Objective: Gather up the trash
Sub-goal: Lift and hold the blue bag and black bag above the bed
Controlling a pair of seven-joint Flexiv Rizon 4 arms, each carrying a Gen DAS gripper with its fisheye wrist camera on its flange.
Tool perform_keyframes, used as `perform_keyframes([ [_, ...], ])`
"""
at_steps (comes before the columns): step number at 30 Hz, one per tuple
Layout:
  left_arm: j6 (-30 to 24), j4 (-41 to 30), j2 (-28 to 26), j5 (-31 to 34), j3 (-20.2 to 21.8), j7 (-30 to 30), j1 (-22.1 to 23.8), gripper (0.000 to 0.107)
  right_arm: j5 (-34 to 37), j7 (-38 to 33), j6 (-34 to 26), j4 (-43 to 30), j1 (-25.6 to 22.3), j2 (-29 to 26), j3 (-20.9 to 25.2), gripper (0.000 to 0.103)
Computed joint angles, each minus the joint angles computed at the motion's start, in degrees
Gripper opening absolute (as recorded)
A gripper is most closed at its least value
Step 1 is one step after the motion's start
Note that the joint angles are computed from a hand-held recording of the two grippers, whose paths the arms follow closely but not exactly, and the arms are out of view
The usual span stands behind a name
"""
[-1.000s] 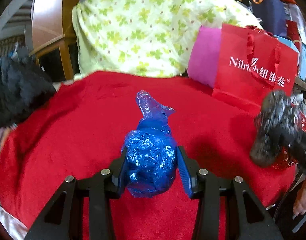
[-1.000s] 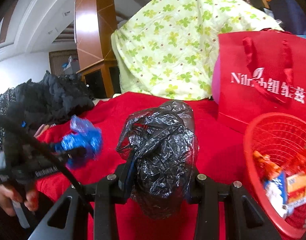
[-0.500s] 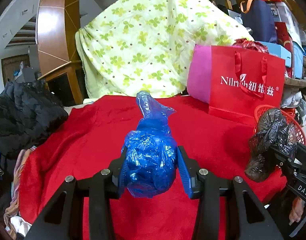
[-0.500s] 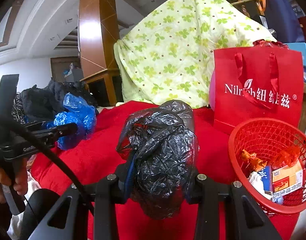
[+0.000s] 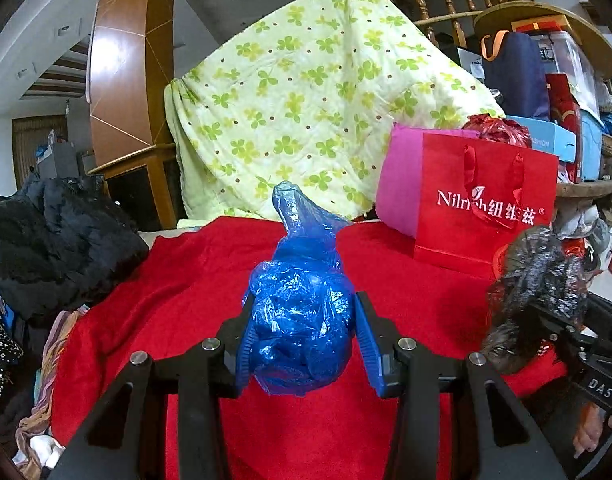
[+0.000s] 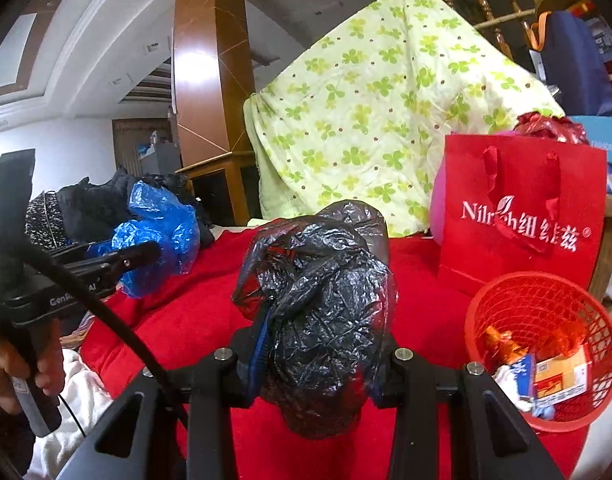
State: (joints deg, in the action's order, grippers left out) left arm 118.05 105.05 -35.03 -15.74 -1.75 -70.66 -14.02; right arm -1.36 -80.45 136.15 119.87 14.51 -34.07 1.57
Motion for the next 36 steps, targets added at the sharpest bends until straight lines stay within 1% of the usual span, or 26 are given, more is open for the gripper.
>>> perform_keyframes([
  [4,-1.95,-0.71,-0.66,-0.34,0.42,0.9,-0.8,0.047,-2.04,2.17,-1.04,-1.29,-1.26,-1.15,0.95,0.041],
  [7,-2.74,-1.16,-0.97,0.12,0.1,1.11,-1.05,0.047,-2.97,2.54,-0.53,-1.32,-1.64,-1.61,0.95,0.041],
  [10,-3.89,-1.43,-0.99,2.35,-2.65,0.38,0.64,0.047,-2.95,2.97,0.15,-0.77,-2.04,-1.36,0.85,0.041],
  [11,-4.5,-1.59,-0.98,3.21,-3.42,0.22,1.14,0.047,-2.97,3.16,0.63,-0.27,-2.33,-1.14,0.91,0.041],
  [12,-4.73,-1.83,-1.05,3.57,-3.29,0.25,0.81,0.047,-2.35,3.04,1.27,0.42,-2.24,-0.76,0.76,0.041],
  [14,-4.55,-1.87,-0.95,3.26,-2.15,0.22,-0.68,0.047,-1.14,2.66,2.71,1.7,-2.22,0.01,0.44,0.041],
  [16,-5.22,-1.47,-0.28,3.78,-2.99,-0.32,-0.25,0.047,-1.22,3.25,4.42,3.07,-3.29,0.83,0.8,0.041],
  [17,-5.36,-1.28,-0.02,3.72,-2.67,-0.46,-0.56,0.047,-1.14,3.57,5.43,3.74,-3.75,1.23,0.95,0.041],
  [19,-5.31,-0.98,0.49,2.69,-0.68,-0.3,-2.52,0.047,-1.09,4.2,6.74,4.74,-4.37,1.91,1.13,0.041],
  [21,-4.95,-0.62,1.03,2.39,0.09,-0.03,-3.32,0.047,-1.31,4.93,7.62,5.54,-4.95,2.57,1.27,0.041],
  [24,-4.1,-0.52,1.45,0.8,2.81,1.63,-6.13,0.047,-1.06,5.04,8.33,6.22,-4.8,3.18,1.14,0.041],
  [30,-4.94,-0.69,2.0,-2.48,4.3,4.02,-8.11,0.047,-1.92,5.94,10.41,7.45,-5.38,3.19,1.45,0.041],
  [36,-6.16,-2.21,0.81,-5.27,6.1,5.72,-10.63,0.047,-3.05,7.83,13.91,8.68,-7.22,2.32,1.58,0.041],
])
